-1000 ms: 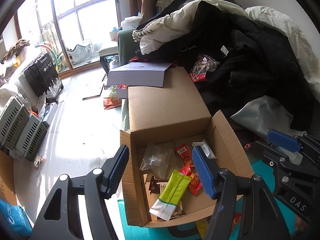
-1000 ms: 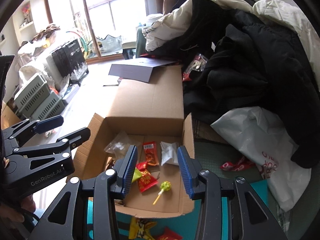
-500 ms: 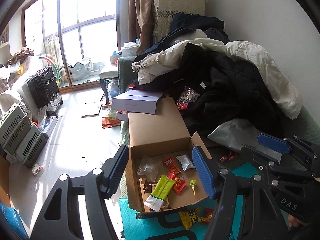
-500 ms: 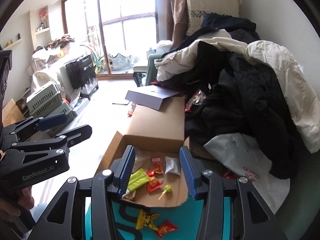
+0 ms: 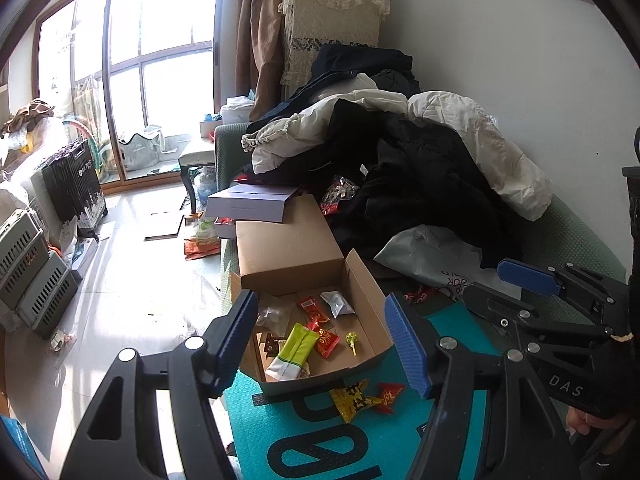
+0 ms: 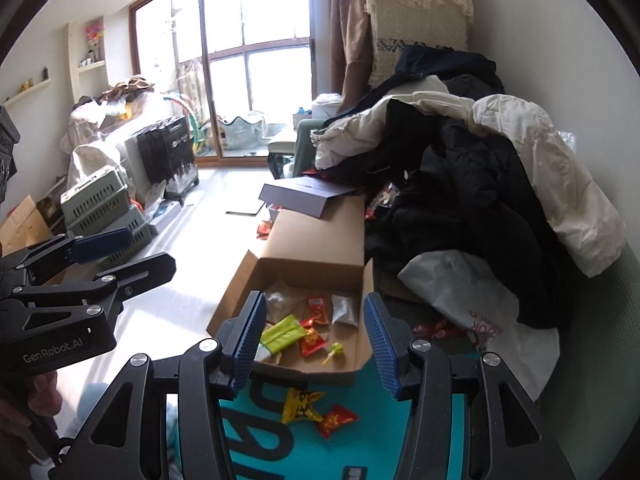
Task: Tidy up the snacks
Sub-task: 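Move both tools back from the box toward the last two packets on the mat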
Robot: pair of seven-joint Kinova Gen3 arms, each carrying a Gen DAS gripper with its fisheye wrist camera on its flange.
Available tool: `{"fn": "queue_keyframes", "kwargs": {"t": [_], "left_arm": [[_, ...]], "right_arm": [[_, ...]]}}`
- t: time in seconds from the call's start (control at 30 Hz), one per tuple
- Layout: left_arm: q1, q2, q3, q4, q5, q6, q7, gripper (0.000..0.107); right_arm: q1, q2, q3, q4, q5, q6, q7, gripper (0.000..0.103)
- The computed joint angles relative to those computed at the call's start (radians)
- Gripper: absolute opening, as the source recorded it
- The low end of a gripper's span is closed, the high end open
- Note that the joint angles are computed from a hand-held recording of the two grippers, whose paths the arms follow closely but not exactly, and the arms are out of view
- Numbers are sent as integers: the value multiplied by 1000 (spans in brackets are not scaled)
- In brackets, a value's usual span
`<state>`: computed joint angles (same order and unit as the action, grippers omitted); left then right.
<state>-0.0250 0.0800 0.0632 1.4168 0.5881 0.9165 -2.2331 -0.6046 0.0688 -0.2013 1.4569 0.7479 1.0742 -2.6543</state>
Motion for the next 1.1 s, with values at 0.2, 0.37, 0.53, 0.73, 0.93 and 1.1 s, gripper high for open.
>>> {"fn": "queue_keyframes", "kwargs": {"t": [0.2, 0.37, 0.53, 0.73, 0.93, 1.1], "left_arm": [[-18, -45, -24, 88, 57, 29, -64, 65], [-23, -77, -47, 171, 92, 35, -121, 65], [-21, -87, -63, 238, 88, 42, -137, 65], [-9, -87, -58, 314, 44, -5, -122, 65], [-5, -59, -50, 359, 13, -9, -94, 65], [-4, -32, -39, 391, -1, -22, -78, 65]], "right_arm": [[-29, -27, -32, 61, 14, 31, -97, 50], [-42, -39, -58, 122, 9, 38, -170, 50], [-45, -40, -66, 185, -33, 9, -225, 50], [-41, -39, -70, 273, -73, -56, -292, 50], [-38, -25, -61, 343, -129, -126, -317, 50], [-35, -16, -51, 398, -155, -193, -346, 50]]}}
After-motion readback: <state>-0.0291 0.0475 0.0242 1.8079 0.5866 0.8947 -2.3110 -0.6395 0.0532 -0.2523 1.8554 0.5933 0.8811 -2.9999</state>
